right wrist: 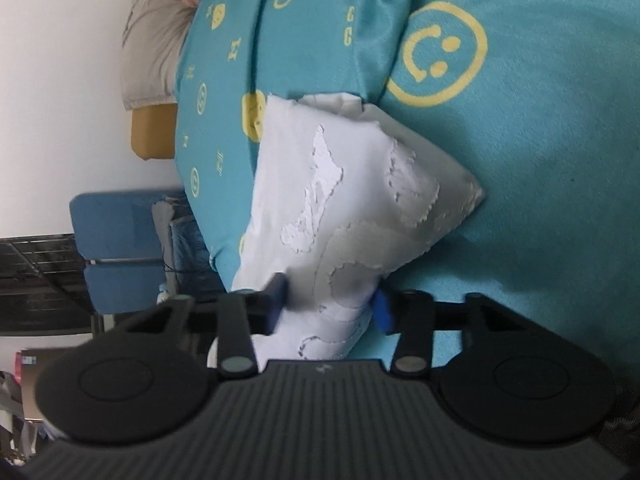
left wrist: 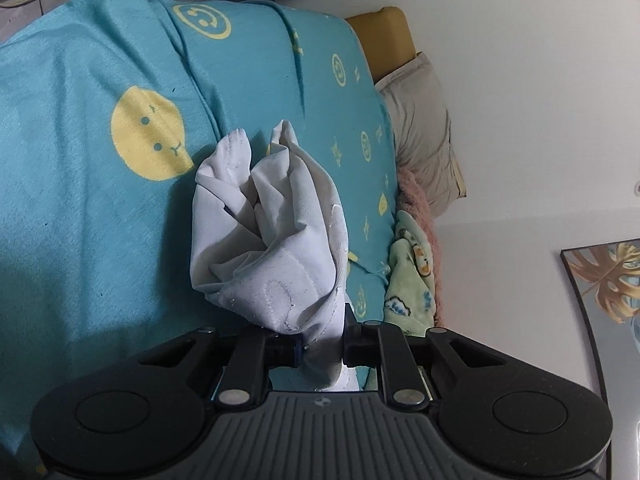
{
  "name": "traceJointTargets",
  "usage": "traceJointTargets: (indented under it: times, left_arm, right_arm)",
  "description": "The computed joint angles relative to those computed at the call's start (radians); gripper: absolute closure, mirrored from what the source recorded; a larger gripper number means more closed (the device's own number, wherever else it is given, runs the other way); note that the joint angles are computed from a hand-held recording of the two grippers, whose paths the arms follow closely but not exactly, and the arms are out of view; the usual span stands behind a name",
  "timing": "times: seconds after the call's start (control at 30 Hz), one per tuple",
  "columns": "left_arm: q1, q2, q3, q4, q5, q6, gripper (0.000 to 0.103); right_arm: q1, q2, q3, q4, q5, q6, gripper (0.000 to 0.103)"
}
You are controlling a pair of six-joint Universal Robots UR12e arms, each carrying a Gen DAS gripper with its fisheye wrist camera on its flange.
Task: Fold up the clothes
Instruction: 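Grasp the folded white shirt bundle with both grippers, then carry the folded shirt with both grippers onto the green blanket by the wall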
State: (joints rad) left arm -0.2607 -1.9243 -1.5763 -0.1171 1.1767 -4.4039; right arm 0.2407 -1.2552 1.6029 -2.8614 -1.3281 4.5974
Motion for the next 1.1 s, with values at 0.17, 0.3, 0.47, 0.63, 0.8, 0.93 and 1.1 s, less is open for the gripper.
traceJointTargets:
  times: [0.17,0.3,0.47,0.63,0.8,0.93,1.1]
  left_arm:
    - [0.002,0.007,-0.004,-0.015,-0.011,-0.002,0.086]
    - [-0.004,0.029,0.008,-0.047,-0.013,0.014,0.087]
    - [-0.021,0.063,0.057,-0.116,-0.012,0.083,0.087]
    - [-0.044,0.102,0.107,-0.2,-0.054,0.138,0.087]
    - [-0.103,0.092,0.19,-0.259,-0.04,0.2,0.087]
    - [-0.158,0.031,0.309,-0.34,-0.043,0.257,0.087]
    - [-0.228,-0.114,0.545,-0.461,-0.034,0.338,0.087]
  right_arm:
    - [0.004,-0.021,0.011,-0.013,-0.054,-0.074,0.079]
    - [0.012,-0.036,-0.004,0.015,-0.089,-0.153,0.081]
    - [0.017,-0.091,-0.006,0.04,-0.131,-0.224,0.082]
    - [0.014,-0.172,0.035,-0.013,-0.182,-0.211,0.083]
    - [-0.005,-0.258,0.092,-0.044,-0.233,-0.205,0.083]
    - [-0.058,-0.321,0.136,-0.027,-0.228,-0.209,0.083]
    - [-0.168,-0.35,0.138,0.013,-0.201,-0.28,0.083]
